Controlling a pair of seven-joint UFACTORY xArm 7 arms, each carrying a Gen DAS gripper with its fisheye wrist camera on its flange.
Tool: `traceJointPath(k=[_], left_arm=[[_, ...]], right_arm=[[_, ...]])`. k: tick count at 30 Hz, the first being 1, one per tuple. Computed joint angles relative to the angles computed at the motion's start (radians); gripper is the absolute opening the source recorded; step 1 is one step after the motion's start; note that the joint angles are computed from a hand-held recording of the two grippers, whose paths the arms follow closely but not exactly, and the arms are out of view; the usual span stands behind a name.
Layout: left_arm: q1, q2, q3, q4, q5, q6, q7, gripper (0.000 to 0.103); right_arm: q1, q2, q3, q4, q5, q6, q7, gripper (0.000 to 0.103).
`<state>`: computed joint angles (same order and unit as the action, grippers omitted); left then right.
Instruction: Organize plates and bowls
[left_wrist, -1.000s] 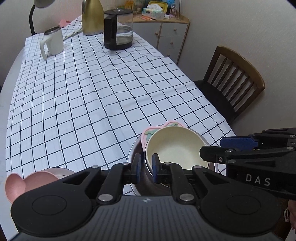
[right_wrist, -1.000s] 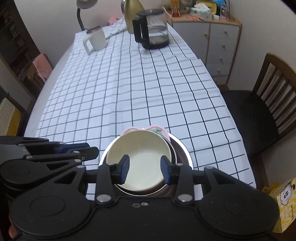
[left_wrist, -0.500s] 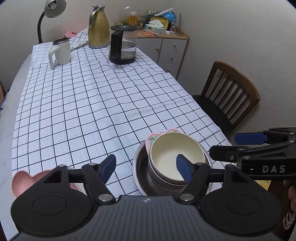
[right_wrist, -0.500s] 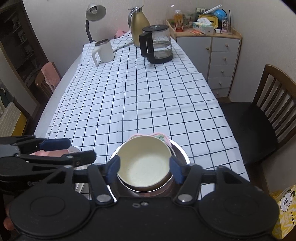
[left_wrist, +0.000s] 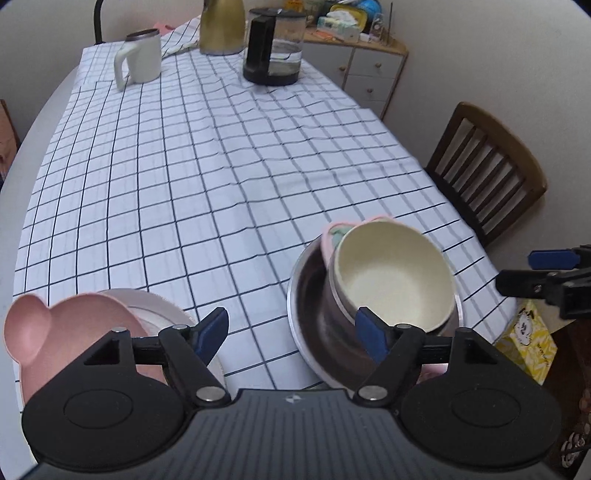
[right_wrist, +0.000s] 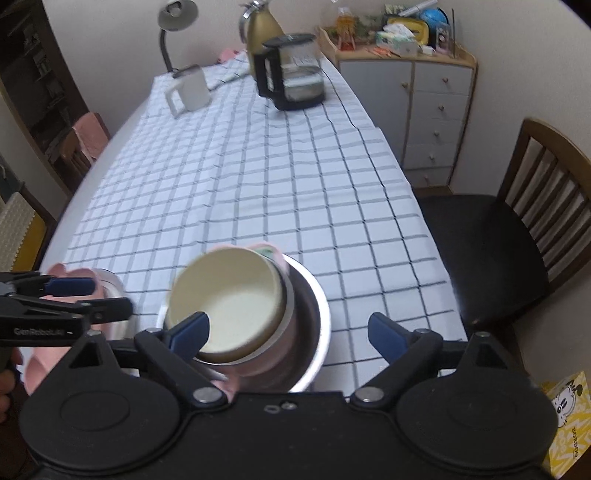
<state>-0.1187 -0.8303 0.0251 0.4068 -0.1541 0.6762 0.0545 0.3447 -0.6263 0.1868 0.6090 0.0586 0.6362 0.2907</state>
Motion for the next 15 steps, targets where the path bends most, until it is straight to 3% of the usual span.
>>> traceJointPath(k=[4,14,15], left_arm=[[0.020,0.041,-0.012,-0.020,0.018,-0.034,-0.015,0.075],[0.016,0.162,-0.025,-0.018,0.026,-0.081,-0.067,0.074],[0.018,0.169,-0.029,-0.016,0.028,-0.081,-0.076,0.070]], right_arm=[[0.001,0.038,-0.040,-0.016,0.012,-0.009,-0.052,0.087],[-0.020,0.161,-0.063,-0.002,0.027,-0.032,-0.142,0.071],[-0.018,0.173,-0.067,0.001,0.035,-0.033,-0.154,0.065]])
